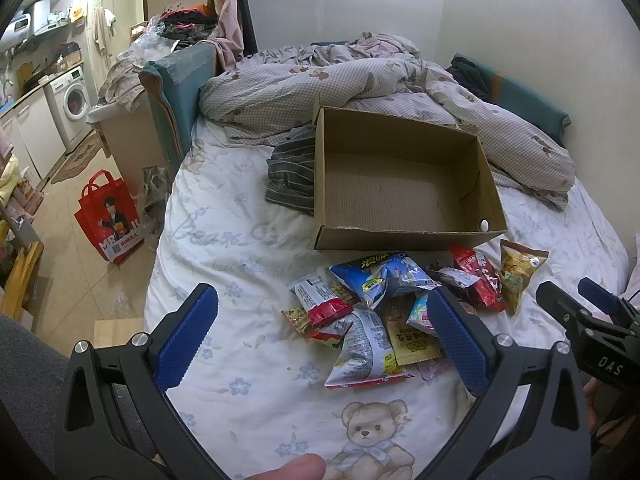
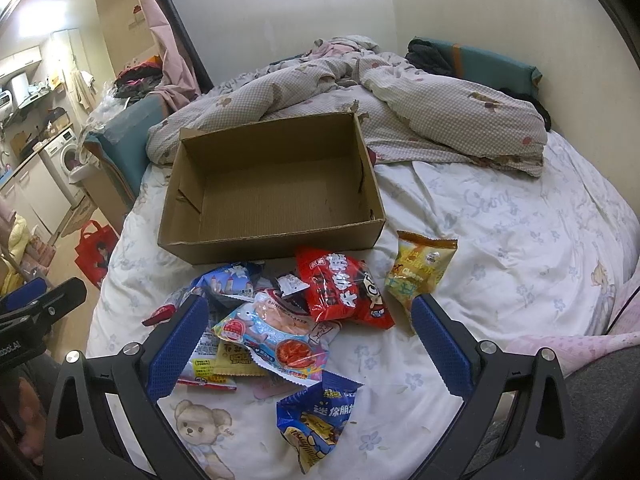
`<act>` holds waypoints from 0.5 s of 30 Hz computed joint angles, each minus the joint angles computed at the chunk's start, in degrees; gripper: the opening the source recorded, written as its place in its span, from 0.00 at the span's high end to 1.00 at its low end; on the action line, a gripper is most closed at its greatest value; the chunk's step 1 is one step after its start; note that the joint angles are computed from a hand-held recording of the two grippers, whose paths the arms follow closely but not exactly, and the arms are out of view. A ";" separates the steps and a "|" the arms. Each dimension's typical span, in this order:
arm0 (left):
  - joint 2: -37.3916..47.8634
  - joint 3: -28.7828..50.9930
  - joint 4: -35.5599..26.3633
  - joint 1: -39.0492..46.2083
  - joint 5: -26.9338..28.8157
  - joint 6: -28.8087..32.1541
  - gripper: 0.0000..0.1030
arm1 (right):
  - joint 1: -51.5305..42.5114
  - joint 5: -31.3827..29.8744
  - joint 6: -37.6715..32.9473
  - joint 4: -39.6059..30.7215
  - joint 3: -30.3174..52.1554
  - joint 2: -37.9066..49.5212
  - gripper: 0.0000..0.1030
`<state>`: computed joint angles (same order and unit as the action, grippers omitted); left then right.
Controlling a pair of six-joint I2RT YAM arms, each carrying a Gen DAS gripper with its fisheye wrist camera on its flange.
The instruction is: Organize snacks
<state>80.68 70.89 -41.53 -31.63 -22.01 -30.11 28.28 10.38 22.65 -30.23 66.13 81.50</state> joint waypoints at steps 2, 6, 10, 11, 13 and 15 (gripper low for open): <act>0.02 0.06 -0.08 0.01 -0.01 -0.01 0.00 | 0.03 0.03 -0.08 0.16 -0.04 0.08 0.00; 0.06 0.10 -0.10 -0.05 -0.02 -0.04 0.00 | -0.07 -0.08 -0.15 0.24 -0.02 0.21 0.00; -0.02 0.02 -0.08 0.04 0.07 0.05 0.00 | 0.04 0.07 0.08 0.35 0.10 0.49 0.00; -0.03 0.00 -0.05 0.03 0.10 0.03 0.00 | -0.04 -0.02 -0.05 0.34 0.02 0.35 0.00; -0.07 -0.07 -0.02 -0.02 -0.03 0.10 0.00 | -0.07 -0.03 -0.06 0.27 0.09 0.45 0.00; 0.10 0.09 -0.37 -0.09 -0.33 0.31 0.00 | -0.08 -0.08 0.01 -0.77 0.31 0.07 0.00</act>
<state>80.79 70.98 -41.90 -31.73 -22.34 -29.80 28.20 10.30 22.66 -31.00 66.43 81.57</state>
